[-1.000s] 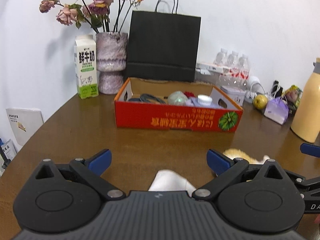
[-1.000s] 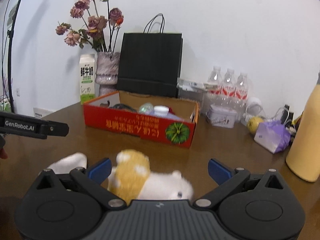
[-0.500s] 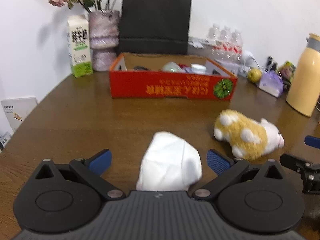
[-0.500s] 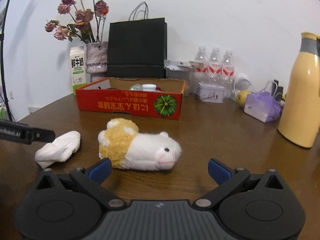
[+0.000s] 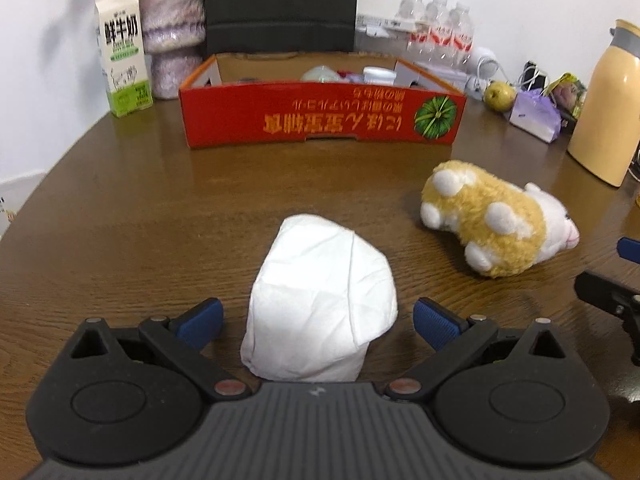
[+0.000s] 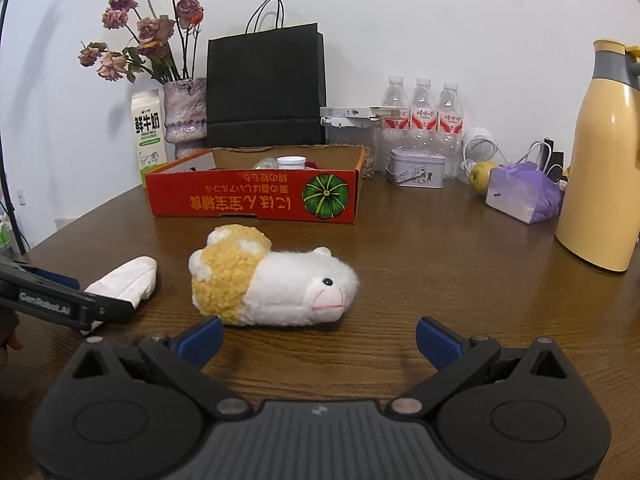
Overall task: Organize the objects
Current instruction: 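Grasp the white cloth with the left gripper, then grasp the yellow-and-white plush sheep with the right gripper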
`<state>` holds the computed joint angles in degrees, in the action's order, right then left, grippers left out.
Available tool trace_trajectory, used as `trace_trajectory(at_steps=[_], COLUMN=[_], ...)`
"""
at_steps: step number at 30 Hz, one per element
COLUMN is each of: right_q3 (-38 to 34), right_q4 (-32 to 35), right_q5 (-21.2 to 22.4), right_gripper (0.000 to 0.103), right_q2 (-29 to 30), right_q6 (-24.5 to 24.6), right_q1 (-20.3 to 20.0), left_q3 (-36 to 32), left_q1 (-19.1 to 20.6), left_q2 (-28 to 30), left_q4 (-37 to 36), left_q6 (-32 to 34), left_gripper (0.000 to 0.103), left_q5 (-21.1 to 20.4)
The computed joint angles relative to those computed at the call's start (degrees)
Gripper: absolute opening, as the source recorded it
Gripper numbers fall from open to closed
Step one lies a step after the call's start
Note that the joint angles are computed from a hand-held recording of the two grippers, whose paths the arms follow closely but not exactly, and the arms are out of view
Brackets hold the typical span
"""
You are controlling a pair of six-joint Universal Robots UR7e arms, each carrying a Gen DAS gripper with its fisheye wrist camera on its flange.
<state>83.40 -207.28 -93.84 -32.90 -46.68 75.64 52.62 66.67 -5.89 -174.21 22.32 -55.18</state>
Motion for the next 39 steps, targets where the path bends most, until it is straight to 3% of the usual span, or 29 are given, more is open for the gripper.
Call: trace_trajectory(at_steps=[3, 14, 16, 18, 23, 28, 39], right_q3=[-0.2, 0.1, 0.1, 0.1, -0.1, -0.4, -2.5], right_q4=[-0.1, 2.0, 2.4, 2.3, 1.9, 1.0, 0.9], right_q5=[-0.5, -0.2, 0.1, 0.1, -0.2, -0.5, -1.2], right_gripper=[0.103, 0.103, 0.103, 0.103, 0.103, 0.103, 0.103], right_q2=[0.2, -0.3, -0.4, -0.3, 0.0, 0.6, 1.9], right_q6=[-0.1, 0.7, 0.8, 0.8, 0.1, -0.7, -5.4], right_q1=[0.1, 0.0, 0.0, 0.1, 0.3, 0.6, 2.4], left_q3=[-1.8, -3.1, -2.4, -1.9, -0.1, 2.5, 5.1], left_q1=[-0.2, -0.1, -0.1, -0.1, 0.1, -0.1, 0.3], left_q2=[1.4, 2.5, 2.3, 2.2, 1.6, 1.0, -0.3], left_q4=[-0.5, -2.1, -3.9, -5.6, -9.0, -15.6, -20.8], left_q6=[1.8, 3.0, 3.5, 3.8, 4.3, 8.1, 8.4], left_gripper=[0.103, 0.101, 0.082, 0.071, 0.063, 0.045, 0.041], left_q5=[1.9, 1.4, 0.8, 0.7, -0.8, -2.6, -4.7])
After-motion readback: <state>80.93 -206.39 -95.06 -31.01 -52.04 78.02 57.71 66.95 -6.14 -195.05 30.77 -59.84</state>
